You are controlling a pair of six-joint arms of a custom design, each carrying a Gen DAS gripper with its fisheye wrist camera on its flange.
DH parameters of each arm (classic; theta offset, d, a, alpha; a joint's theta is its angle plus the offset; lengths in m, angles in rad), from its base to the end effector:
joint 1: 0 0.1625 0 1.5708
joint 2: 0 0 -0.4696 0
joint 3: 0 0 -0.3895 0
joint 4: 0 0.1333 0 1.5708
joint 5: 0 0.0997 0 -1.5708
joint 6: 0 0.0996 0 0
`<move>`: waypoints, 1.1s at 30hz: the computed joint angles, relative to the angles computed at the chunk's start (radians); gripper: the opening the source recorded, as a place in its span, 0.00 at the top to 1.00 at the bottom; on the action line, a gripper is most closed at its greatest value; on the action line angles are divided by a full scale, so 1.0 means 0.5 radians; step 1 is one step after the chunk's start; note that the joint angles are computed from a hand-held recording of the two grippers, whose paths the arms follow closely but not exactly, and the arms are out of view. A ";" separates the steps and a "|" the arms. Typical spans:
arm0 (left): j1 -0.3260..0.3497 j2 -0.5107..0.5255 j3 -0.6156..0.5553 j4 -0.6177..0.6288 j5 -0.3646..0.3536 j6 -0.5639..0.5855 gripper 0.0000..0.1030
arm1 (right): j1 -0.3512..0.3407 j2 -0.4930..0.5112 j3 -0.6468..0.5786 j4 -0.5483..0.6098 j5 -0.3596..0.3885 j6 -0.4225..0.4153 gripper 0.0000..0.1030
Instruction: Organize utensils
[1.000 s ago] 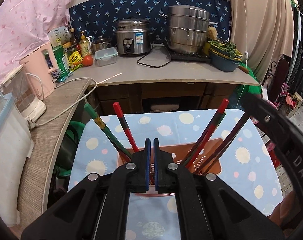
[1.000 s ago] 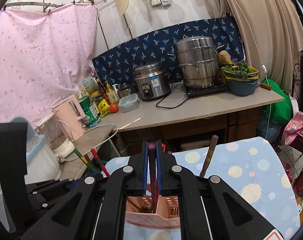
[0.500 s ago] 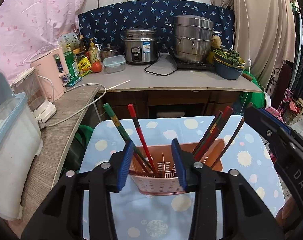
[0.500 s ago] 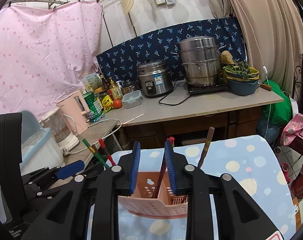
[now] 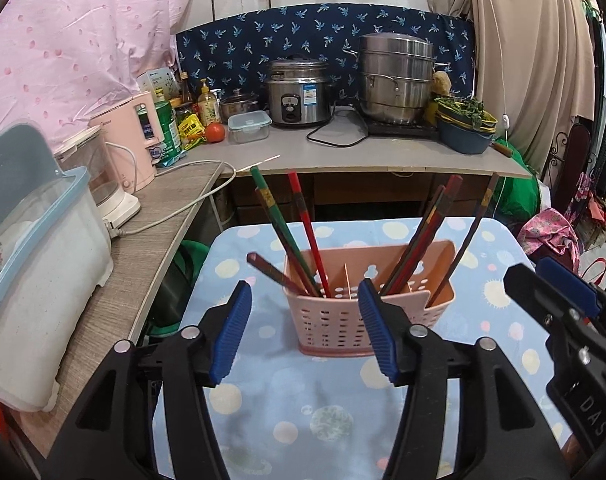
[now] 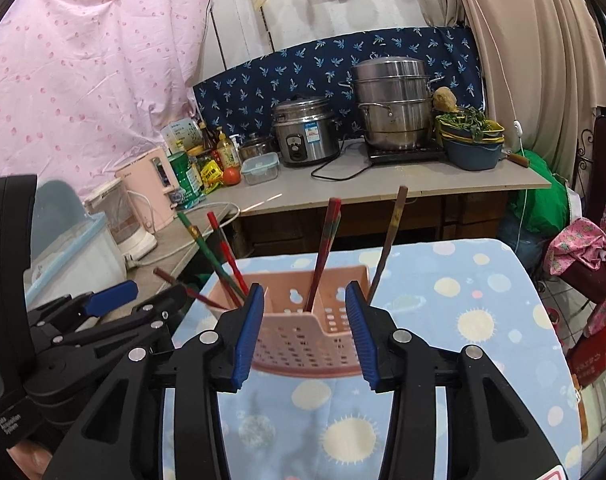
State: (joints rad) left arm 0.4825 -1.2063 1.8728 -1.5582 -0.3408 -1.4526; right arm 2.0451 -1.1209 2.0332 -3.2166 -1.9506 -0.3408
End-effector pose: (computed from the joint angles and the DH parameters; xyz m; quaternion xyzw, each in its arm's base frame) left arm -0.3643 -0.4473 0.2719 0.0495 0.7922 -0.4392 0.4208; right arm 0.3500 -0.4707 0.2753 0.3012 -0.8685 0.3631 0.1523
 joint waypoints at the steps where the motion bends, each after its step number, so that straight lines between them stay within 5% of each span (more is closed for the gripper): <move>1: -0.013 -0.004 0.007 0.032 -0.003 -0.037 0.46 | 0.007 -0.008 0.019 -0.007 -0.018 -0.001 0.57; 18: -0.160 -0.083 0.188 0.260 -0.162 -0.428 0.23 | 0.079 -0.057 0.261 -0.219 -0.294 -0.038 0.23; 33: -0.211 -0.097 0.269 0.377 -0.272 -0.673 0.11 | 0.077 -0.105 0.339 -0.061 -0.394 0.013 0.14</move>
